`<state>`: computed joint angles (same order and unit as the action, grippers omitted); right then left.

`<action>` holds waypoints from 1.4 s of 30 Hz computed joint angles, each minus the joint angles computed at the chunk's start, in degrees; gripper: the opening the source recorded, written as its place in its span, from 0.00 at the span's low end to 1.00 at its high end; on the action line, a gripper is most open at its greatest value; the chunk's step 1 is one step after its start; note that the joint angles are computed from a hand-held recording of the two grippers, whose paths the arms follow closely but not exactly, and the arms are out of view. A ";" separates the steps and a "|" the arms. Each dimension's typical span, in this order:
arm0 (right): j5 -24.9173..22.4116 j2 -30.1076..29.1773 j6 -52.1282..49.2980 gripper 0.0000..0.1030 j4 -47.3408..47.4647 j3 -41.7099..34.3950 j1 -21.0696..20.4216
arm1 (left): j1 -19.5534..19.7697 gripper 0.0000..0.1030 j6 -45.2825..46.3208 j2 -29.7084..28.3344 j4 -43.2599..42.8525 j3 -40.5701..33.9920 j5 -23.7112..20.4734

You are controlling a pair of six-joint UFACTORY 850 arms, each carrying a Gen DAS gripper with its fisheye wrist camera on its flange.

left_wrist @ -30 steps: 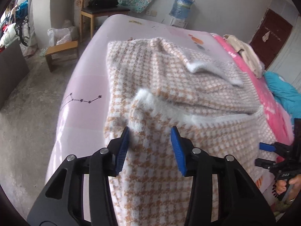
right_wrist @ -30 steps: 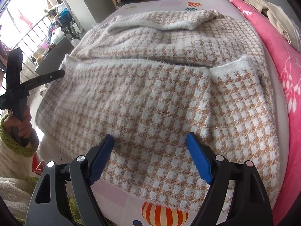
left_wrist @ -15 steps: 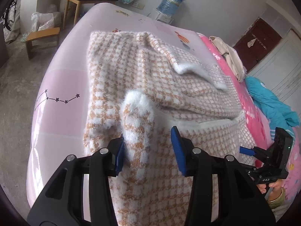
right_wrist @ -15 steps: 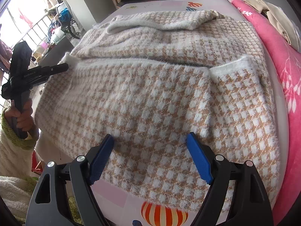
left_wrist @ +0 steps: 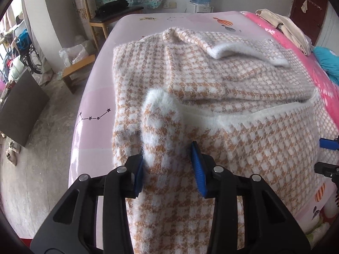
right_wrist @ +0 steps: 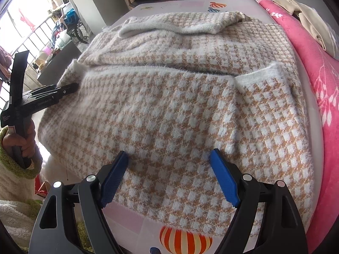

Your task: Fold large clothes

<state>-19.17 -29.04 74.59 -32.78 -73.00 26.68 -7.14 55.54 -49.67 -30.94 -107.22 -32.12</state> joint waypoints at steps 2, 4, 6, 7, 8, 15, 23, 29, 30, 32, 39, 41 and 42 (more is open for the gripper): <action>-1.17 0.12 1.69 0.76 -1.71 -0.32 0.32 | -0.35 0.37 -0.58 0.58 1.03 1.02 1.71; -1.60 0.46 3.50 0.76 -3.31 -0.30 0.47 | -0.68 0.37 -1.42 1.09 2.18 1.88 3.11; -1.61 0.98 5.83 0.76 -5.01 -0.03 0.53 | -1.11 0.37 -2.56 1.48 3.54 2.55 4.44; -1.66 1.28 7.13 0.76 -5.97 0.18 0.48 | -1.24 0.37 -3.03 1.71 4.17 2.95 5.04; -1.92 1.55 8.29 0.76 -6.78 0.33 0.50 | -1.43 0.37 -3.61 2.02 4.83 3.48 5.74; -3.29 2.25 11.95 0.82 -8.20 1.22 -0.05 | -1.96 0.37 -8.03 2.52 8.25 4.31 7.28; -7.17 -0.37 8.05 0.82 -4.52 -1.69 -0.32 | -2.04 0.37 -10.91 2.27 10.03 3.66 6.42; -10.55 -1.98 8.21 0.92 -5.50 -3.26 0.33 | -1.97 0.37 -11.41 2.42 10.15 3.98 6.58; -10.49 -1.99 8.27 0.92 -5.43 -3.20 0.29 | -1.97 0.37 -11.46 2.43 10.15 4.00 6.56; -9.83 -1.84 8.27 0.94 -4.99 -2.82 0.06 | -1.99 0.37 -11.40 2.44 10.14 4.00 6.55; -7.73 -1.43 8.40 0.94 -3.89 -1.80 -0.50 | -2.06 0.37 -11.58 2.50 10.41 4.14 6.72; -7.69 -1.46 8.35 0.94 -3.80 -1.84 -0.51 | -2.08 0.37 -11.63 2.55 10.46 4.23 6.78; -7.52 -1.40 8.25 0.94 -3.72 -1.74 -0.57 | -2.07 0.38 -11.61 2.54 10.49 4.20 6.80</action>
